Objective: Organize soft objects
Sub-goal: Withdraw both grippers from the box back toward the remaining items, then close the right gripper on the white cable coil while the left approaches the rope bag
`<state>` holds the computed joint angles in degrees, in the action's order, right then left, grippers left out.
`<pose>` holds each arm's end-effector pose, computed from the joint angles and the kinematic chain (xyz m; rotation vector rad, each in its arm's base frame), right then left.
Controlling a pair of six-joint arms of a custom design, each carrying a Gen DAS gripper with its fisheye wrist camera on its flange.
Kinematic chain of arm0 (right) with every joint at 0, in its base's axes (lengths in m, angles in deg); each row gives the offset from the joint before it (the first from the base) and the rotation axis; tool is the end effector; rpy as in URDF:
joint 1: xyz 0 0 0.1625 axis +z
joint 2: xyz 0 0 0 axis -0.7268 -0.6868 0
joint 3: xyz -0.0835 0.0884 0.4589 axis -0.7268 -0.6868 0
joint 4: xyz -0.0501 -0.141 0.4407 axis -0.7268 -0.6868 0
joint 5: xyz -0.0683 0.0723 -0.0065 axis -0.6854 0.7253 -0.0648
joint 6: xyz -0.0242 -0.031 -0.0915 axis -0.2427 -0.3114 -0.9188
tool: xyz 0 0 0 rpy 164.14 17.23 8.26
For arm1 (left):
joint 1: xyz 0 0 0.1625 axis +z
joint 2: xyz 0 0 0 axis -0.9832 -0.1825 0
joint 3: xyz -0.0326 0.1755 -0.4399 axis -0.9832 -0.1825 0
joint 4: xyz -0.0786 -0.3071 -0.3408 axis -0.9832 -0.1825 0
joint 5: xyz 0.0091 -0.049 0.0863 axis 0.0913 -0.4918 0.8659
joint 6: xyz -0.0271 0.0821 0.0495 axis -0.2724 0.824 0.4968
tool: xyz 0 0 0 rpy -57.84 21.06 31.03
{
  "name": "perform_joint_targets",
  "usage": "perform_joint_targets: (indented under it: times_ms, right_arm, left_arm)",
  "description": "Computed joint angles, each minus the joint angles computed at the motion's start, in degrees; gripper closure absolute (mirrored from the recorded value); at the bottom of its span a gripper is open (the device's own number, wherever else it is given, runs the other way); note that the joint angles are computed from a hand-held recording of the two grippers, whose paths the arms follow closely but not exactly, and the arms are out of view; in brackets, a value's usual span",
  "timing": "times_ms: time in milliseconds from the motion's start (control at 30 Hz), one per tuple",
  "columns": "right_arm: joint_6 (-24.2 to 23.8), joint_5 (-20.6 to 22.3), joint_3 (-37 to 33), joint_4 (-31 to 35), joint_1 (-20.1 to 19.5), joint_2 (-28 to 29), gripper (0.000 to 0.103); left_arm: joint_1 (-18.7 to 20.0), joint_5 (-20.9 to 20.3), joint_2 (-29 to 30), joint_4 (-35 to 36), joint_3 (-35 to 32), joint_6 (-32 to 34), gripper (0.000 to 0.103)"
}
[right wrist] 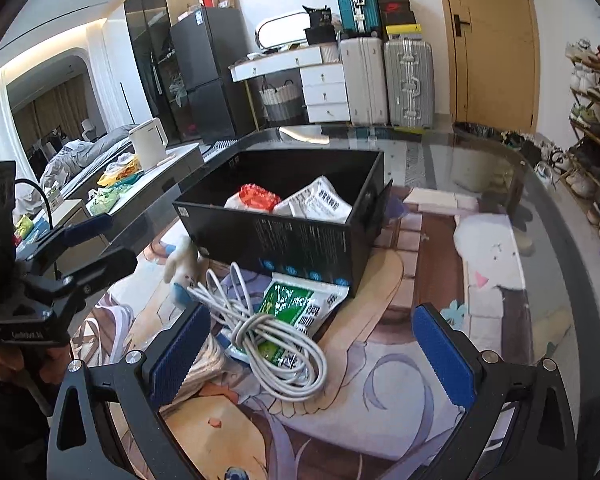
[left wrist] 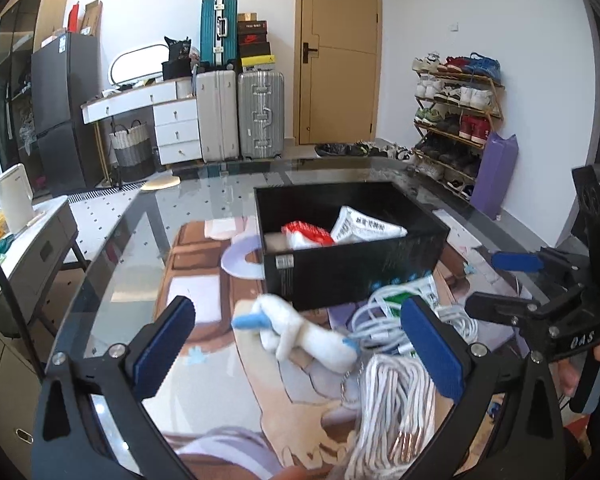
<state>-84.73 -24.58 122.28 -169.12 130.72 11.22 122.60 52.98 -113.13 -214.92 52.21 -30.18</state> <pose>0.0565 -0.7220 0.3031 1.0908 -2.5436 0.6706 -0.2900 -0.5721 0.1001 0.4583 2.1560 -1.1519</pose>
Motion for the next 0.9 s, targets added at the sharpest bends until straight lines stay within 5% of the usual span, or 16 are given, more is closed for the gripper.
perform_joint_targets:
  times_ms: [467,900]
  right_arm:
    - [1.1,-3.1,-0.8,3.1,0.5,1.7,0.001]
    - [3.6,-5.6,-2.0,4.2,0.6,3.4,0.001]
  left_arm:
    - [-0.3,1.3,1.4,0.3,0.4,0.6,0.000]
    - [1.1,-1.6,1.0,3.3,0.8,-1.9,0.000]
